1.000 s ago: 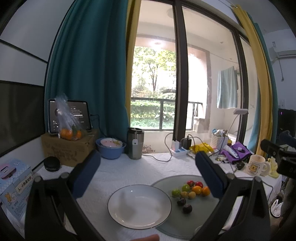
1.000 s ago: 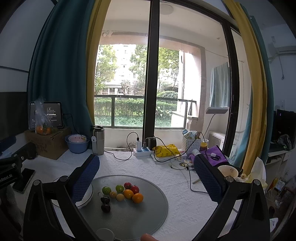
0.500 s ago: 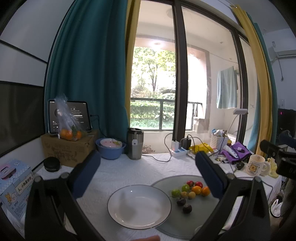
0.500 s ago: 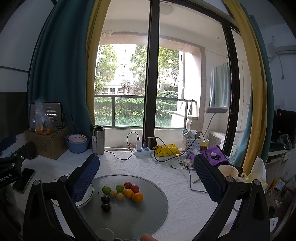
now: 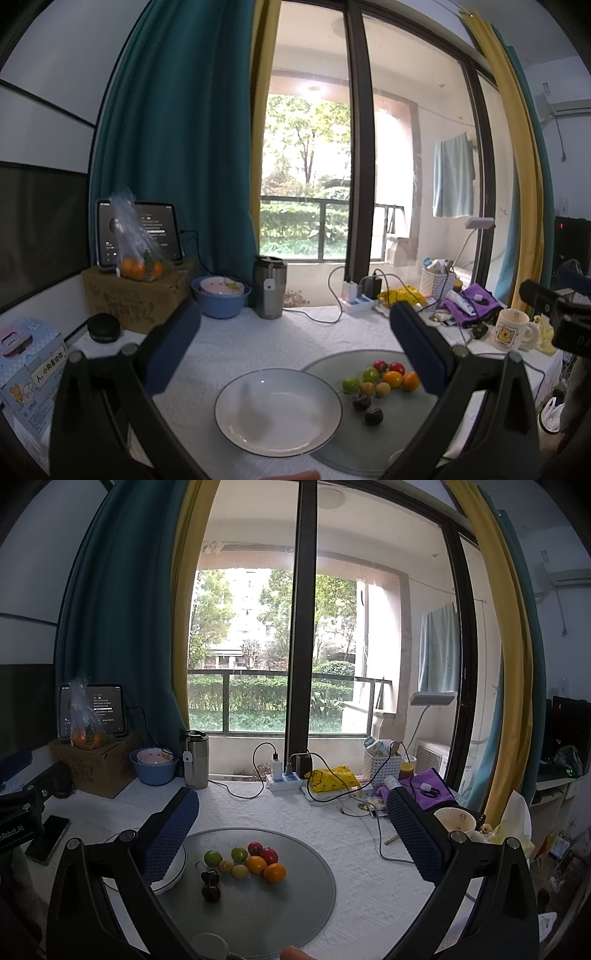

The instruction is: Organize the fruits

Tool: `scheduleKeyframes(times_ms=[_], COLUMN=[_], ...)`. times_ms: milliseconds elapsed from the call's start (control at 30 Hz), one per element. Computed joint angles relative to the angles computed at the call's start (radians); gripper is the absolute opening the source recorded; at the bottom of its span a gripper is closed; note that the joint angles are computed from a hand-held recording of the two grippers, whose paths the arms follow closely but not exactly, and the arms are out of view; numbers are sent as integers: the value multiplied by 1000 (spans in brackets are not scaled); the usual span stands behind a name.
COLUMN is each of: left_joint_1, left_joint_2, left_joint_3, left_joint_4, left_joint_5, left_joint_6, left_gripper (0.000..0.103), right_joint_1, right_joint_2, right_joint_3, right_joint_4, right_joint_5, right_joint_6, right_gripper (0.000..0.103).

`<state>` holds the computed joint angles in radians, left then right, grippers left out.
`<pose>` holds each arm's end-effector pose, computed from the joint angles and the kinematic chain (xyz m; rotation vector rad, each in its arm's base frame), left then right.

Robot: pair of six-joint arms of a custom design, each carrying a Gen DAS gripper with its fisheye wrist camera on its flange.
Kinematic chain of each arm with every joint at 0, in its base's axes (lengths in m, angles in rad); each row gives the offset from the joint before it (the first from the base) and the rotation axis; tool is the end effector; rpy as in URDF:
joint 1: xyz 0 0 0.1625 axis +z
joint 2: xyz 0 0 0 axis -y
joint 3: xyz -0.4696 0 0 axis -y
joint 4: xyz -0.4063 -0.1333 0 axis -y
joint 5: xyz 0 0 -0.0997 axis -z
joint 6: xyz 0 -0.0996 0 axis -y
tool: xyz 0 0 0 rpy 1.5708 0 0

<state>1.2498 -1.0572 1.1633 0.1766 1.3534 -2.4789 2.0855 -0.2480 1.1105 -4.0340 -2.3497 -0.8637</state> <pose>-0.0741 -0.7134 0.4056 0.8952 2.0592 -1.6143 0.4428 -0.6542 0.0710 0.5104 -1.7157 1.5554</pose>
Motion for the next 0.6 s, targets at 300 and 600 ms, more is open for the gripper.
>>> scheduleKeyframes(times_ms=[300, 600], left_joint_1=[0, 0], left_joint_2=[0, -2], left_joint_3=[1, 4], left_joint_4=[-2, -6], left_joint_5=[1, 2], left_joint_6=[0, 0], left_gripper=[103, 103], right_joint_1=[0, 1], right_joint_2=[0, 0], right_joint_3=[9, 9], right_joint_4=[-9, 2], right_joint_5=[4, 5], right_joint_6=[6, 12], right_gripper=[103, 103])
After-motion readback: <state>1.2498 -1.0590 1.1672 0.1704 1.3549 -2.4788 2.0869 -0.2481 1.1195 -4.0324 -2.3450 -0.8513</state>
